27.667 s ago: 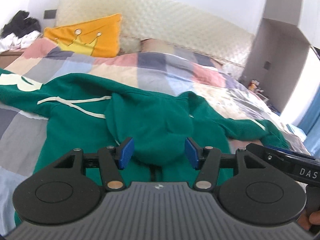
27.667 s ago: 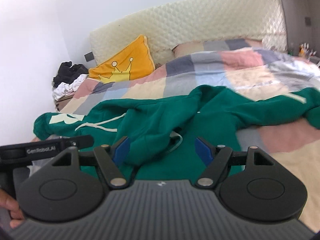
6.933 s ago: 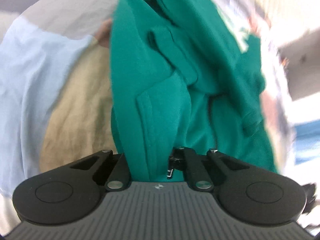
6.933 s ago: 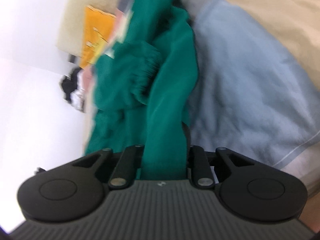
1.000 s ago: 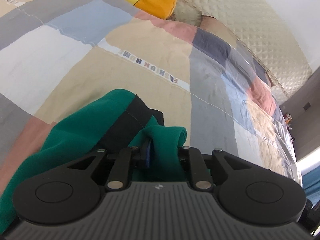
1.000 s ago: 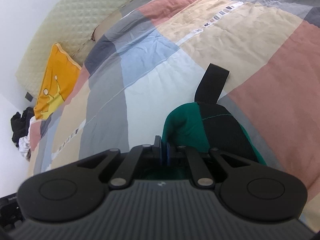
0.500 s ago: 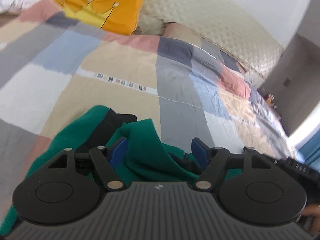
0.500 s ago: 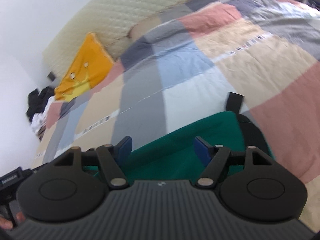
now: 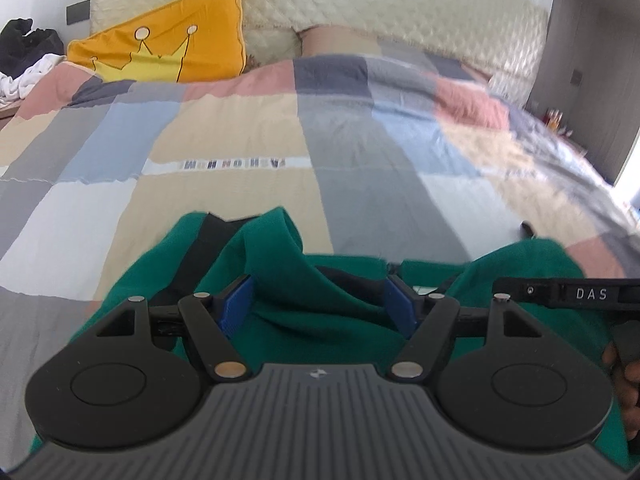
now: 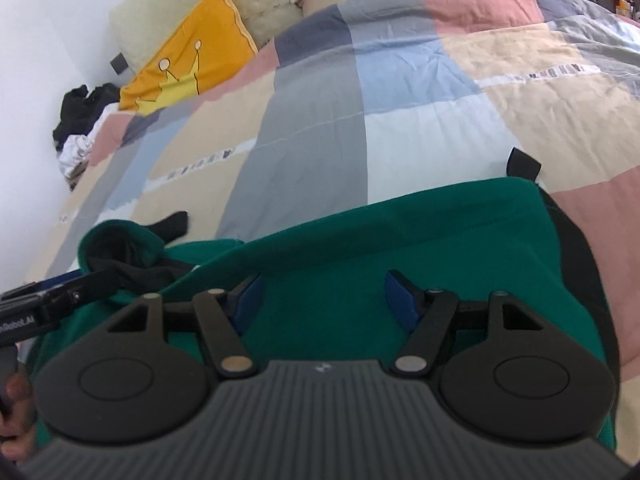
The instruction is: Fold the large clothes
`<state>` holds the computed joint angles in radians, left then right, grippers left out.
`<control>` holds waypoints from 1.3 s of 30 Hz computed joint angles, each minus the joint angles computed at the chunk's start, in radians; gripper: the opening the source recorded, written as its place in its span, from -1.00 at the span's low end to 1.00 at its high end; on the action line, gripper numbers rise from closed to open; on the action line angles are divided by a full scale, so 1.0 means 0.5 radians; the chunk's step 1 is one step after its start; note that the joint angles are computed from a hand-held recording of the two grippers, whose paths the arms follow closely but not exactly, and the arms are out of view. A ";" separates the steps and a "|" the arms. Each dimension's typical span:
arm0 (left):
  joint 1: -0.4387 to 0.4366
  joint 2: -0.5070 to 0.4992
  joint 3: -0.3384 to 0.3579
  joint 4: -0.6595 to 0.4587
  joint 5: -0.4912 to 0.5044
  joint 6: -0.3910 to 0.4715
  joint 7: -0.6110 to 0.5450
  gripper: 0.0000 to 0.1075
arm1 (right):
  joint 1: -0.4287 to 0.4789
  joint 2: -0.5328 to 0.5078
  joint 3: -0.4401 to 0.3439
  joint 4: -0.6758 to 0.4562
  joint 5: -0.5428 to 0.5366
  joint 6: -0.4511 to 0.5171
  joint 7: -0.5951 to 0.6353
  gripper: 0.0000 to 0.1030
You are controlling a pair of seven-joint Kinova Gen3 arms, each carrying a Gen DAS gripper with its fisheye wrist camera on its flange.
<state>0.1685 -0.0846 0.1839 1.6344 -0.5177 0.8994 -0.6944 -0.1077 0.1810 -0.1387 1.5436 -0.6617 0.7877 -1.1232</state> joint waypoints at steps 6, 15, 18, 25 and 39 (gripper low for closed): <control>0.052 0.158 -0.033 -0.051 -0.002 0.107 -0.042 0.45 | -0.094 0.029 -0.015 0.035 0.198 -0.131 -0.025 0.31; 0.180 0.162 -0.027 -0.041 -0.261 0.187 0.183 0.47 | -0.116 -0.054 -0.025 0.126 0.261 -0.278 -0.076 0.32; 0.260 0.147 0.034 -0.061 -0.457 0.329 0.328 0.47 | -0.091 -0.141 -0.014 0.166 0.193 -0.291 -0.063 0.33; 0.339 -0.040 0.189 -0.039 -0.581 0.532 0.501 0.47 | -0.064 -0.427 0.118 0.305 -0.062 -0.231 0.092 0.33; 0.386 -0.268 0.905 -0.095 -0.774 1.063 0.900 0.47 | -0.318 -1.116 0.451 0.671 -0.028 -0.157 0.253 0.33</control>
<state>0.3613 -0.2185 0.6365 1.5870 -0.9045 1.4307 -0.2443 -0.2667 -0.3771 0.0870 1.8790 -0.6755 0.7093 -0.9965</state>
